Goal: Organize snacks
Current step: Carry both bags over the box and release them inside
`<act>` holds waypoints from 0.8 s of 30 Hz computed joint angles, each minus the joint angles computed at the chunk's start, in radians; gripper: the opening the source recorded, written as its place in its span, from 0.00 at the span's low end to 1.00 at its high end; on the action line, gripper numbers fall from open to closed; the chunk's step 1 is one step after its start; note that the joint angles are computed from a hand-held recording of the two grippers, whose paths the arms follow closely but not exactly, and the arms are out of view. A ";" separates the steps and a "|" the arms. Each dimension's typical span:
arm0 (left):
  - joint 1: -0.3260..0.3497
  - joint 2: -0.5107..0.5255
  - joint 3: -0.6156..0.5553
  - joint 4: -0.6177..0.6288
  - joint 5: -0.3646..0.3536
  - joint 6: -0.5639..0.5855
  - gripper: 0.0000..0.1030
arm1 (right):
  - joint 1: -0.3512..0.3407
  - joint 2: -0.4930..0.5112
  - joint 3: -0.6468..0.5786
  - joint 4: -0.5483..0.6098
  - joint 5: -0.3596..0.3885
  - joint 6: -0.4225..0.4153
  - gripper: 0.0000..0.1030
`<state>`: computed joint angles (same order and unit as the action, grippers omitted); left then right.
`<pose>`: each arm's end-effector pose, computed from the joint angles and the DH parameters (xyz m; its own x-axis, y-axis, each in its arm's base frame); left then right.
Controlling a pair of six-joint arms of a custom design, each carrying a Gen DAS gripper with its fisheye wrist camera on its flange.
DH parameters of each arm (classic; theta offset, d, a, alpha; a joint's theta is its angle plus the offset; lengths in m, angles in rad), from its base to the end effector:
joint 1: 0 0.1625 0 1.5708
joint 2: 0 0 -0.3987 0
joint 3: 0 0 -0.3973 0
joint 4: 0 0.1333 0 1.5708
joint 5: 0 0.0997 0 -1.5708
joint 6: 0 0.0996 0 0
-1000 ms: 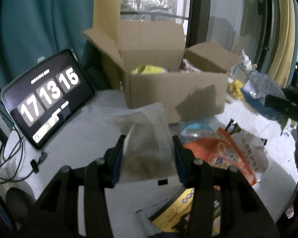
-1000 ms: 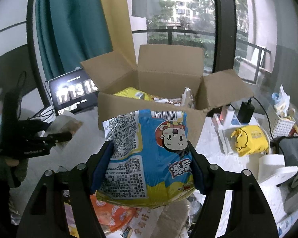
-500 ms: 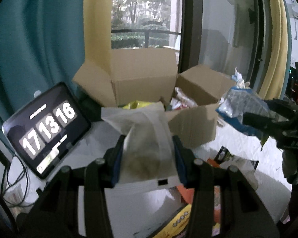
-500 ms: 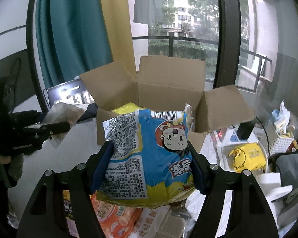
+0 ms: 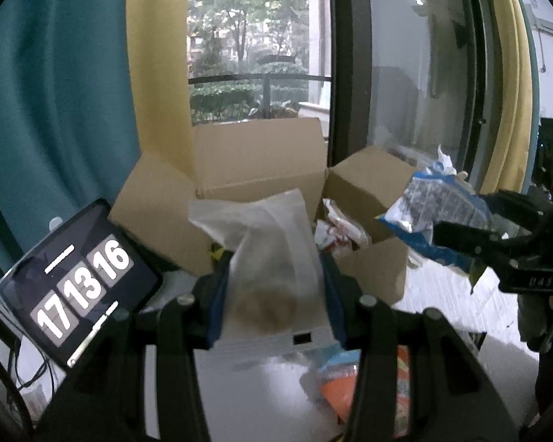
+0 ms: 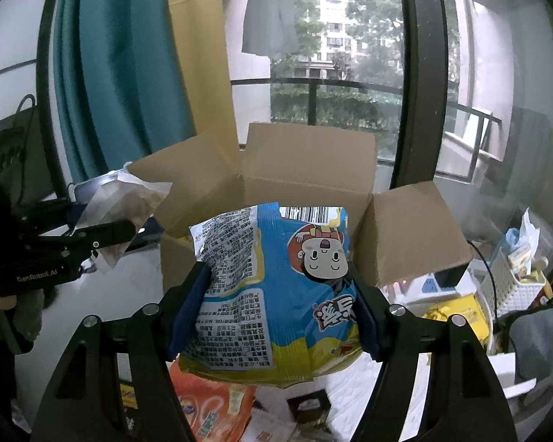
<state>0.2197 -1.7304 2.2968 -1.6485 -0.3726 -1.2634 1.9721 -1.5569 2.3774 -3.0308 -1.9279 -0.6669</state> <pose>-0.2854 -0.2954 0.2641 -0.7162 -0.0471 -0.6963 0.5919 0.4877 -0.6418 0.2516 -0.3409 0.2552 -0.5478 -0.5936 0.5895 -0.8302 0.4728 -0.2954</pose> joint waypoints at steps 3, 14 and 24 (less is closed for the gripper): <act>0.028 0.014 0.007 -0.098 0.022 0.076 0.45 | -0.006 0.029 -0.019 -0.022 0.003 -0.009 0.72; 0.144 0.149 0.003 -0.638 0.089 0.501 0.45 | -0.023 0.144 -0.097 -0.097 -0.001 -0.035 0.72; 0.289 0.319 -0.073 -1.079 0.070 0.865 0.46 | -0.041 0.280 -0.199 -0.172 -0.020 -0.050 0.72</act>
<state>0.5091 -1.4113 2.2240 -2.7273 -0.3023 -0.3979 1.9312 -1.2770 2.1788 -3.2028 -1.9479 -0.7165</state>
